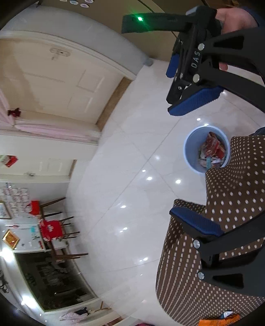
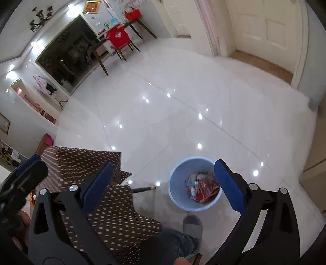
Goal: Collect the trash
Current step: 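Move both open tools back over the table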
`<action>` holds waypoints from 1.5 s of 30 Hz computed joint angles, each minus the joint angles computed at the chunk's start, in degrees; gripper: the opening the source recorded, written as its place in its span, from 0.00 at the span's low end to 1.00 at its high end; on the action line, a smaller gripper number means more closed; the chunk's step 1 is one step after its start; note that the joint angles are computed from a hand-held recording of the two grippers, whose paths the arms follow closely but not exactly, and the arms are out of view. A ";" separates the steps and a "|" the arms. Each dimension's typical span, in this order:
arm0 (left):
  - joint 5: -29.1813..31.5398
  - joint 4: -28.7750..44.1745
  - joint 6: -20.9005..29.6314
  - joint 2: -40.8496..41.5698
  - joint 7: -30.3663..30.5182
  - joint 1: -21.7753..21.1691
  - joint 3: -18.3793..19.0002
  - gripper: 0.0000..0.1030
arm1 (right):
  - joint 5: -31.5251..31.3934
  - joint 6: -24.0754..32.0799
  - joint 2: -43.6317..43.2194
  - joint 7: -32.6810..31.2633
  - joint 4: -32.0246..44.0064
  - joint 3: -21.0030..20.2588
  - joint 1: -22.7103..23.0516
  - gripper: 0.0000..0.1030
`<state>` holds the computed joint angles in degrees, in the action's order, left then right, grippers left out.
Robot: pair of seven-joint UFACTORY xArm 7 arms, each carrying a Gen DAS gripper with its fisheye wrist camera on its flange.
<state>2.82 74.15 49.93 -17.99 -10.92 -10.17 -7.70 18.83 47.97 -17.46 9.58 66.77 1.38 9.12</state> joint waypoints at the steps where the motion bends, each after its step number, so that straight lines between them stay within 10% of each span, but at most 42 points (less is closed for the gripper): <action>1: 0.32 -0.81 -0.86 -1.22 -0.22 0.18 0.06 0.86 | -0.56 -0.01 -0.27 0.30 0.65 0.43 0.07 0.94; 24: 5.21 -15.75 -2.34 -31.25 4.86 14.87 7.71 0.87 | -12.77 -1.00 7.40 5.78 22.40 13.56 12.89 0.94; 45: 2.94 -20.60 -0.22 -23.16 22.01 26.46 24.59 0.88 | -22.54 4.01 26.28 9.25 38.13 14.75 28.05 0.94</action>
<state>5.76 53.55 49.70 -41.15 11.09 16.28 16.89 -3.71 51.98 8.82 18.83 104.90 16.13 37.17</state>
